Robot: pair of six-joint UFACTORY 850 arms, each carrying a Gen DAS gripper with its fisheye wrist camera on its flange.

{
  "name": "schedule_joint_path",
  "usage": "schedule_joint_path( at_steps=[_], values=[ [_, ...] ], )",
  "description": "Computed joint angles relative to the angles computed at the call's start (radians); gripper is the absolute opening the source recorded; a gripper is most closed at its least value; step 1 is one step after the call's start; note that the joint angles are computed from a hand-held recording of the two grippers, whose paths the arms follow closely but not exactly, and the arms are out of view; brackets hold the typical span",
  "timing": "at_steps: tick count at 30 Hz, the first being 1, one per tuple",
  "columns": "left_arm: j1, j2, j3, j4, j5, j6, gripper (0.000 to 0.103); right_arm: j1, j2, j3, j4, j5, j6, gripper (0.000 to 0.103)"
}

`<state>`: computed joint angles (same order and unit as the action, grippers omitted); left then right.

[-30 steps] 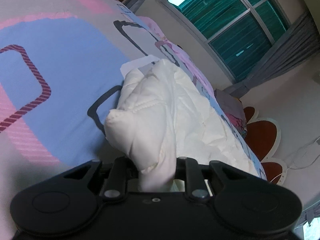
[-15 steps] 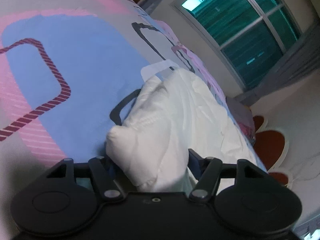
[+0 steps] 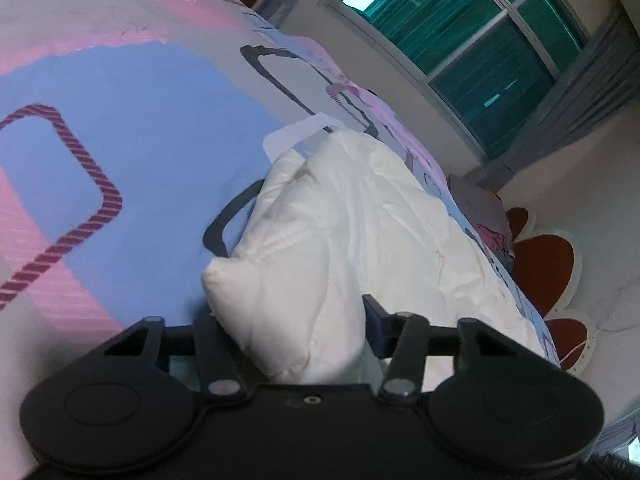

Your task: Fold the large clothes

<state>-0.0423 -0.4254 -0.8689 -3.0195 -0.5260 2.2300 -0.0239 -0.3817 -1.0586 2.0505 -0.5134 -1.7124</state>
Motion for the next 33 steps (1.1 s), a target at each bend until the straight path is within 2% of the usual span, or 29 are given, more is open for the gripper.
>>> schedule_joint_path(
  at_steps=[4, 7, 12, 15, 17, 19, 22, 25, 28, 33],
  values=[
    [0.008, -0.003, 0.013, 0.034, -0.047, -0.061, 0.036, 0.079, -0.047, -0.067, -0.051, -0.002, 0.100, 0.006],
    [0.003, 0.005, 0.031, 0.019, -0.082, -0.077, 0.029, 0.135, -0.078, -0.114, -0.073, 0.024, 0.109, 0.006],
    [0.010, 0.015, 0.046, 0.057, -0.115, -0.107, 0.025, 0.186, -0.130, -0.176, -0.129, 0.096, 0.137, 0.006],
    [0.015, 0.019, 0.049, 0.078, -0.132, -0.101, 0.024, 0.196, -0.180, -0.213, -0.230, 0.142, 0.235, 0.005],
    [0.013, 0.025, 0.048, 0.075, -0.139, -0.059, 0.023, 0.199, -0.200, -0.217, -0.207, 0.157, 0.222, 0.000],
    [0.006, 0.033, 0.046, 0.067, -0.141, -0.006, 0.022, 0.187, -0.214, -0.217, -0.191, 0.131, 0.251, 0.000],
    [0.002, 0.041, 0.039, 0.066, -0.125, 0.041, 0.022, 0.193, -0.197, -0.213, -0.223, 0.161, 0.262, 0.000],
    [0.000, 0.055, 0.039, 0.073, -0.106, 0.060, 0.022, 0.178, -0.160, -0.173, -0.110, 0.113, 0.163, 0.000],
    [-0.017, 0.075, 0.038, 0.038, -0.082, 0.129, 0.022, 0.170, -0.196, -0.202, -0.234, 0.093, 0.286, 0.000],
    [-0.063, 0.111, 0.023, -0.069, -0.043, 0.286, 0.022, 0.170, -0.226, -0.215, -0.232, 0.085, 0.214, 0.000]
  ],
)
